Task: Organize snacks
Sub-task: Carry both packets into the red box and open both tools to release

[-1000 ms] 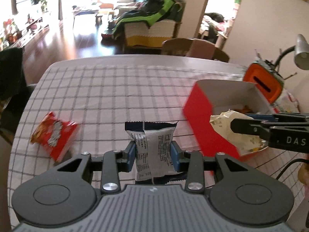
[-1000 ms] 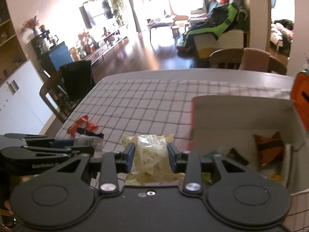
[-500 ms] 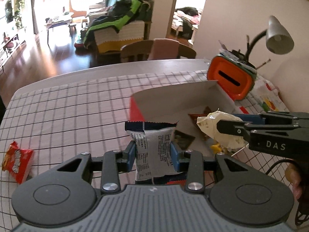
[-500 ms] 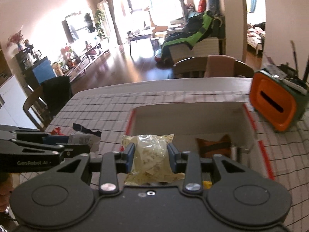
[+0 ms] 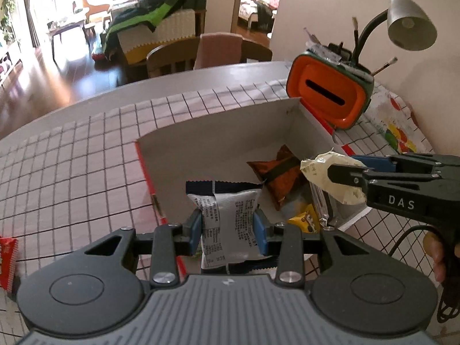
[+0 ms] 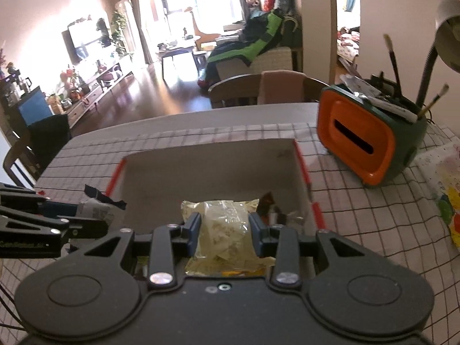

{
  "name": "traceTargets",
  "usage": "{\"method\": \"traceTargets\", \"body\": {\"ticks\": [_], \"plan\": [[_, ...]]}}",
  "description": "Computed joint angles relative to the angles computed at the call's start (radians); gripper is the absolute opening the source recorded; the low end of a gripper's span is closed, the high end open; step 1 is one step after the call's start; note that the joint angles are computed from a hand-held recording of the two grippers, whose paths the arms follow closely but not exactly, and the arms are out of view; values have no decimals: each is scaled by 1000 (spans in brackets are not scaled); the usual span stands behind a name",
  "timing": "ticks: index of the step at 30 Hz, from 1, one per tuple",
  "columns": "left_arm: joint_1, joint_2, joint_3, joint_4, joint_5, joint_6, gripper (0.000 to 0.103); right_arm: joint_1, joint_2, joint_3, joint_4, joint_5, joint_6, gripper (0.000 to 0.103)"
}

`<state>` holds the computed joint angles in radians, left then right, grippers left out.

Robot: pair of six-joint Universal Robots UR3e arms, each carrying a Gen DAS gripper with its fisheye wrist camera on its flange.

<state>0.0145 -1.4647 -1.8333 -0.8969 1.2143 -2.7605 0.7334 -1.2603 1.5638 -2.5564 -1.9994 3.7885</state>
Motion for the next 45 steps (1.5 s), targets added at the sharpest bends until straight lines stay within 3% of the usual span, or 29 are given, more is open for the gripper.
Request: {"method": "traceTargets", "body": {"ticks": [13,21,33,45], "plan": [[-164,-305,200,54,167,-133,37,-83,10,91,-34,69,-65,35],[-204,-430,317,-16,224,-151,37,-78,63,56,-30,92,-104,35],[-210,-485,339,-49,221,-127,38,-70,87,29,41,124,-132,35],[-164,-400,265,-34,158,-94,45,-80,34,60,51,141,-98,38]]}}
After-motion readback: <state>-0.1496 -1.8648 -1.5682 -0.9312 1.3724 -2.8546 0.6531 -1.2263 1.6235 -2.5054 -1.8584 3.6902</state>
